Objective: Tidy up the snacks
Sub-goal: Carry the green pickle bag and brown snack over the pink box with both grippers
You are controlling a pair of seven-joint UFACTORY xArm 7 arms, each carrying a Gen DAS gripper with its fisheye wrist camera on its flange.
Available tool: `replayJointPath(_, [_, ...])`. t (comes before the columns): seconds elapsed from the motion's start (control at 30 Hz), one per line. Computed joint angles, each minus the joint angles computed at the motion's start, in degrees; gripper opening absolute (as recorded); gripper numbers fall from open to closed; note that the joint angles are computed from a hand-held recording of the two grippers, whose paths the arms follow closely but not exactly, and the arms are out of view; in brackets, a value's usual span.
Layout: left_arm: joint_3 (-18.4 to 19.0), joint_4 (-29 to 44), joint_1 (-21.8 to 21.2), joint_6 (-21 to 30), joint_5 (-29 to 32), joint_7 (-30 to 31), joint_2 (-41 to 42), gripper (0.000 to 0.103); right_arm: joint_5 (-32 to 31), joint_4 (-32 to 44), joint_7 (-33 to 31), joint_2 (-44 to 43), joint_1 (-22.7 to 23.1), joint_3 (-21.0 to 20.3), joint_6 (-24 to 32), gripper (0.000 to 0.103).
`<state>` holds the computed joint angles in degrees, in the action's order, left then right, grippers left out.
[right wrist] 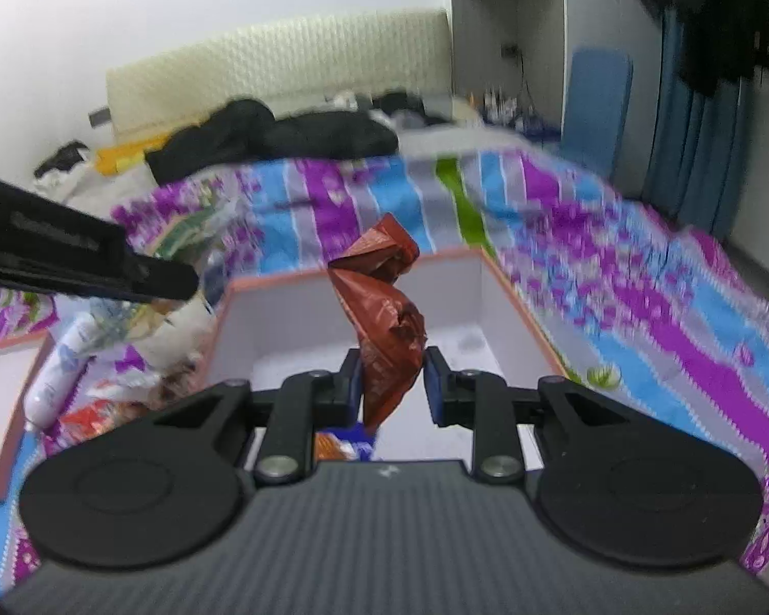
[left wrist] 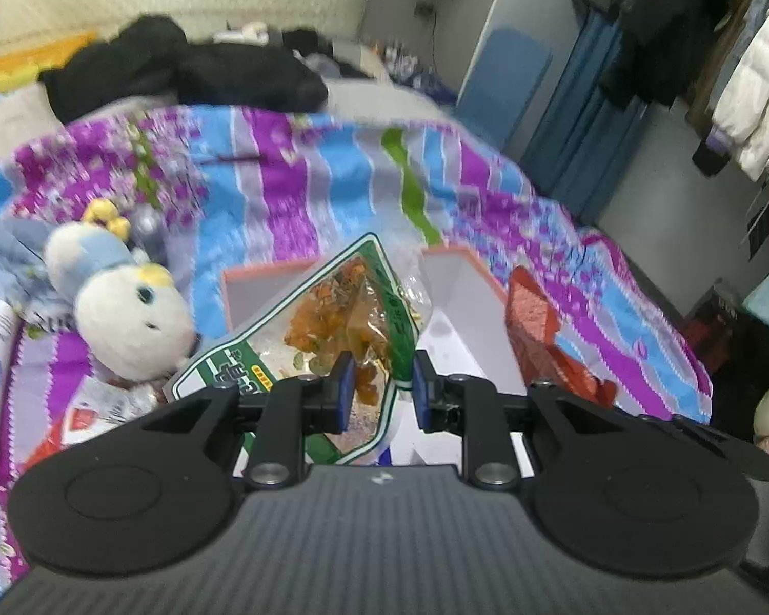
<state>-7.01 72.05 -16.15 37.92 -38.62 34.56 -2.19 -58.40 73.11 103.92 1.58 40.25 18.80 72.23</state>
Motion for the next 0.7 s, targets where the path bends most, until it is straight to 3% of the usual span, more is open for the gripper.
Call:
replayJointPath(0.3, [-2.8,6.2,-1.7,0.6,11.8,-9.6,7.7,0.027,6.2,-9.1,-0.1,-3.8,-4.9,-1.4,-11.5,0.028])
replayJointPath(0.43, [-3.2,7.4,-1.6,1.6,12.9,-12.7,9.2,0.028,7.9,-12.3,0.1,-5.3,-6.8,-1.2,-15.1,0.029])
replayJointPath(0.5, [-3.4,7.2,-1.5,1.4,13.3,-13.8,9.3,0.039,8.4,-13.1,0.0,-5.5,-7.4,-0.8,-15.7,0.03])
replayJointPath(0.57, [-3.4,7.1,-1.5,1.1,14.2,-14.9,9.4,0.049,8.9,-13.6,0.4,-5.8,-7.8,-0.5,-16.0,0.035])
replayJointPath(0.63, [-3.5,6.7,-1.0,1.3,12.5,-13.9,9.0,0.05,8.9,-14.0,1.8,-6.2,-8.1,-0.1,-16.0,0.05])
replayJointPath(0.7, [-3.5,6.2,-0.5,1.7,11.2,-12.5,8.2,0.05,8.1,-13.9,3.0,-6.6,-8.1,0.5,-15.4,0.05])
